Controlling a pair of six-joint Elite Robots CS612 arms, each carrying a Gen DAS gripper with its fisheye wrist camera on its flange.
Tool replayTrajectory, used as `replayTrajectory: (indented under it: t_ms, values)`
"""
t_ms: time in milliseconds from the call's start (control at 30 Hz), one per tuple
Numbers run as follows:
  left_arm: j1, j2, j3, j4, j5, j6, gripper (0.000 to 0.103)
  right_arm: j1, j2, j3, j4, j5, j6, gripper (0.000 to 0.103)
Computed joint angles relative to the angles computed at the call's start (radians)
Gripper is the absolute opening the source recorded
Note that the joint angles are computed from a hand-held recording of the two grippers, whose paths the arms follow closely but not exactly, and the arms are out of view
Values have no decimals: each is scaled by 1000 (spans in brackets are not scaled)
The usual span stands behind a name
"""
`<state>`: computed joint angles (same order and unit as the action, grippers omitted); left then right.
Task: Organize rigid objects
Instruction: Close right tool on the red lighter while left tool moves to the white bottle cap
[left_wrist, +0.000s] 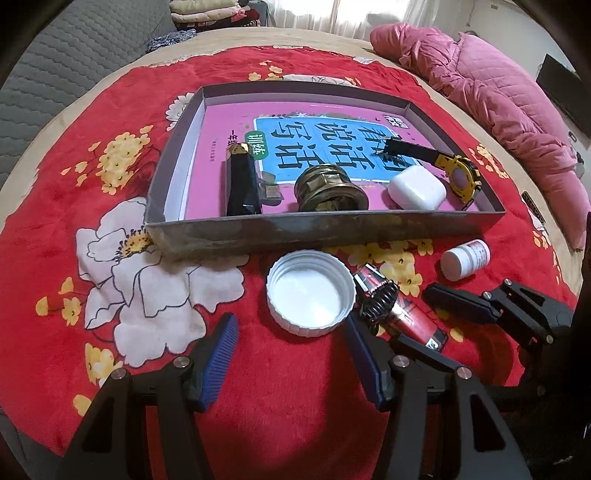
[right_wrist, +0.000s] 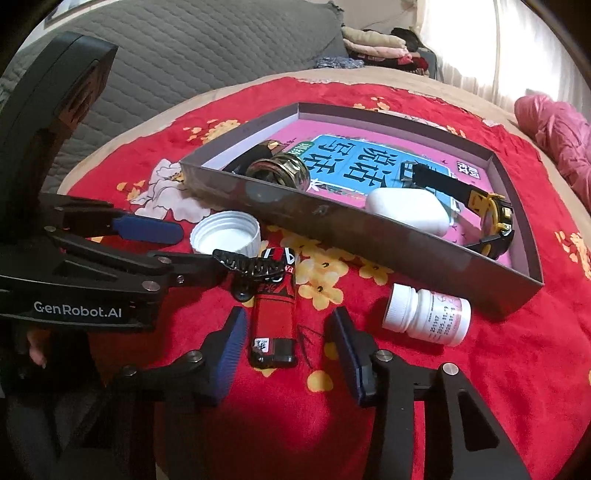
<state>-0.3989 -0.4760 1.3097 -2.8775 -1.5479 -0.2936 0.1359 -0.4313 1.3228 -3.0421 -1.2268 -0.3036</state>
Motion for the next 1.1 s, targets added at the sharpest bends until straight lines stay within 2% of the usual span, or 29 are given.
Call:
replayTrajectory:
  t_ms: [400,567,733,833,1100]
  values:
    - [5,29,-41,3,-13,-10,59,5,25,-42,19,-6,-2,43]
    - [12,43,-60,-9,-30,-33,59,9,23,-39,13,-24,-32,24]
    - [21,51,-65,-37,-61,-61,59,5,18,-32,11,-9,-33,23]
    - [23,48,-57,-48,-65,-66,50,1,11,-24,1,14,-26,23]
    - [28,33,-27,-70,-86,-70,50,-6,-13,17,-45,26,-7,23]
